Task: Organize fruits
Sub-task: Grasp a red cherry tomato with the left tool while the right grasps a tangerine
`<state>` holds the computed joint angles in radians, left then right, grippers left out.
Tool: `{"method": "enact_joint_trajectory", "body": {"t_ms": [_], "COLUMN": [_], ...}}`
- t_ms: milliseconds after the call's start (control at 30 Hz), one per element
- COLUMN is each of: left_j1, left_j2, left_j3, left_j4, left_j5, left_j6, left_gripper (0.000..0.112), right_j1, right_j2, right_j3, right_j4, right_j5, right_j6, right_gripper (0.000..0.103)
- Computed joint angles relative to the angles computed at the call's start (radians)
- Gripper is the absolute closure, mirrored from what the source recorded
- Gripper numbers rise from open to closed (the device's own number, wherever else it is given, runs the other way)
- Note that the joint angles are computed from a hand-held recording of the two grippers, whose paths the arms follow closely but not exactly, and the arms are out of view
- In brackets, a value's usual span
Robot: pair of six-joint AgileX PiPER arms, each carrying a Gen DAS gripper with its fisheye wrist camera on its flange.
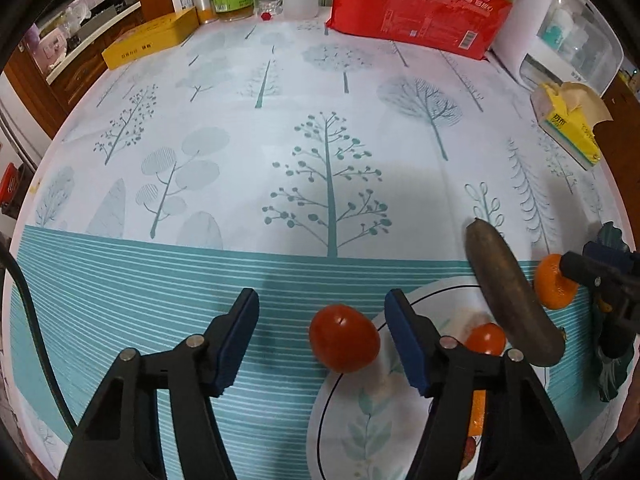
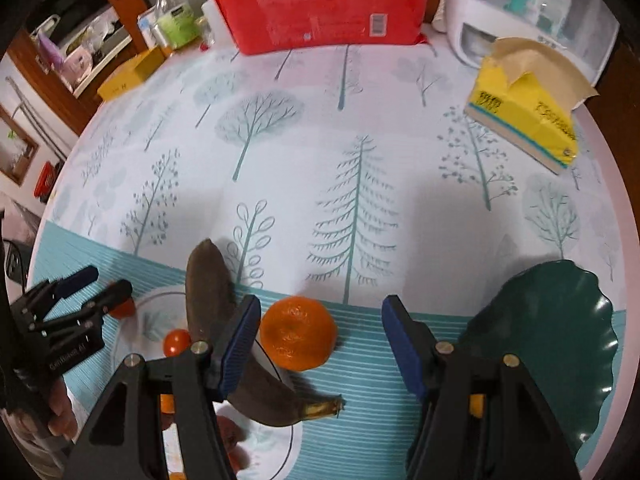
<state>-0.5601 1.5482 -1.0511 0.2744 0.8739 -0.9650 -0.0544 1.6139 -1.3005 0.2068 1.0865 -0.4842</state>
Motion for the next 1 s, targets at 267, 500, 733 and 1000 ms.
{"method": "enact_joint_trajectory", "body": {"t_ms": [267,500,733,1000], "left_j1": [0.03,-0.012,-0.069,-0.191], "left_j2": [-0.007,0.009,0.019,-0.122], "left_j3": [0.029,0.012,-0.002,0.073], "left_j4": [-0.063,-0.014,0.05,0.147], "left_j5": [-0.051,-0.034,-0.014,-0.008], "left_j6": [0.038,-0.006,-0.054,-0.202], "left_gripper": [0.068,0.077,0.083,0.084], "right_j1": [0.007,0.01,-0.002,-0.069], "right_j2": [0.042,0.038,0.011,-0.096], "right_j3": [0.02,0.062,0.101,0.17], "right_j4": [0.013,0.029,0.051,0.131], "right_j5": [0.001,-0.024,-0.055,-0.073], "right_j6": [-0.019,-0.054,-0.082,-0.163], "right_gripper": [0.04,0.056,0.058,0.058]}}
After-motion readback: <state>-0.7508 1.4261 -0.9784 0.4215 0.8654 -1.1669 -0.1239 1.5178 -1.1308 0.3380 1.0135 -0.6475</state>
